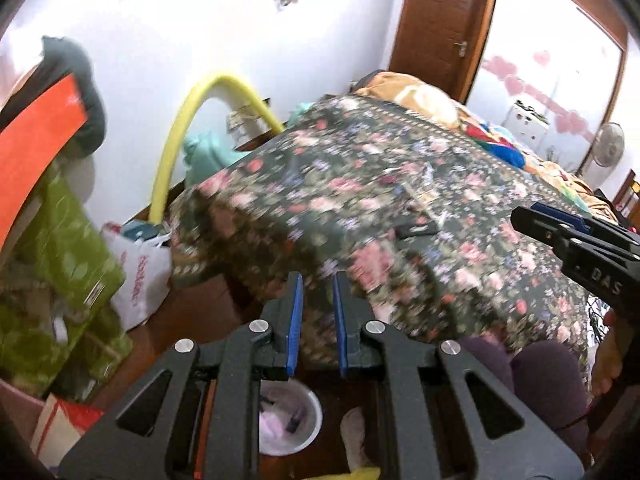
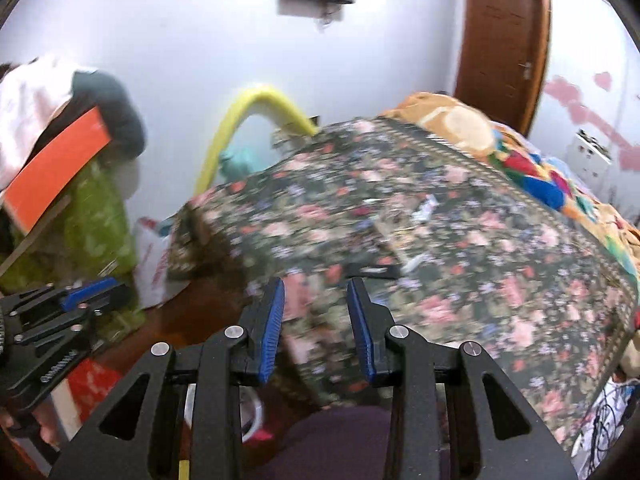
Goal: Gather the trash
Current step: 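Move both open tools back up to the remaining items on the bedspread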
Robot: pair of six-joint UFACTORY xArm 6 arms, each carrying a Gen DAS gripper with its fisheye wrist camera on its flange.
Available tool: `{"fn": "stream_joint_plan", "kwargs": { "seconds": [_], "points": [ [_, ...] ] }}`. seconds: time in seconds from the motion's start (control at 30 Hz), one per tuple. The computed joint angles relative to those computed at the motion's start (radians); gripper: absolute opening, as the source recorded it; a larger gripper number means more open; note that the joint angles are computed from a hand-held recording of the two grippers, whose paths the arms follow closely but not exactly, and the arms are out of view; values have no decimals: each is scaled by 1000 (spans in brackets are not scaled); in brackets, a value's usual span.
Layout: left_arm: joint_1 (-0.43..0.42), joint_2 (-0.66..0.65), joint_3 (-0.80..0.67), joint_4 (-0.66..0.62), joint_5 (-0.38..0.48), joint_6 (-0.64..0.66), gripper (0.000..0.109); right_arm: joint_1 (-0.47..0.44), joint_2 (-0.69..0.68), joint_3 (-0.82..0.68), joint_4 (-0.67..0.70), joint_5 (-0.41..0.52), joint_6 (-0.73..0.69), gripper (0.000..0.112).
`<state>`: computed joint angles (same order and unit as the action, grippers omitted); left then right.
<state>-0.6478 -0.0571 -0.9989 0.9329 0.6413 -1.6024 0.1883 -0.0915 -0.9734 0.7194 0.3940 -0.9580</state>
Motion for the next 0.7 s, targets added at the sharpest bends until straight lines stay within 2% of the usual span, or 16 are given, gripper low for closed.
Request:
{"fn": "stream_joint_plan", "kwargs": {
  "seconds": [0.13,0.17,0.2,0.27,0.33,0.4,0.5,0.6,0.7],
  "points": [
    [16,93,-110,-18,-25,57,12,-63,91,-102,-55,28,53,30],
    [18,119,-142,-26,-24,78,17,-78,127,-137,-96,25,83,31],
    [20,147,-176,-33,-19,100,22,-89,144,-155,-117,30,96,35],
    [20,210,-251,-37,-5,129,53,-115,189,-208,-132,61,102,56],
    [23,270,-321,-16,-2,132,61,-137,237,-258,-137,78,117,65],
    [30,340,-400,-41,-7,186,64,-153,291,-312,-176,91,150,66],
    [53,434,-497,-109,-49,282,64,-175,389,-425,-224,172,195,66],
    [78,557,-621,-233,-88,417,64,-187,474,-521,-241,248,218,66],
    [93,662,-732,-345,-86,531,64,-192,580,-646,-248,344,246,66]
  ]
}}
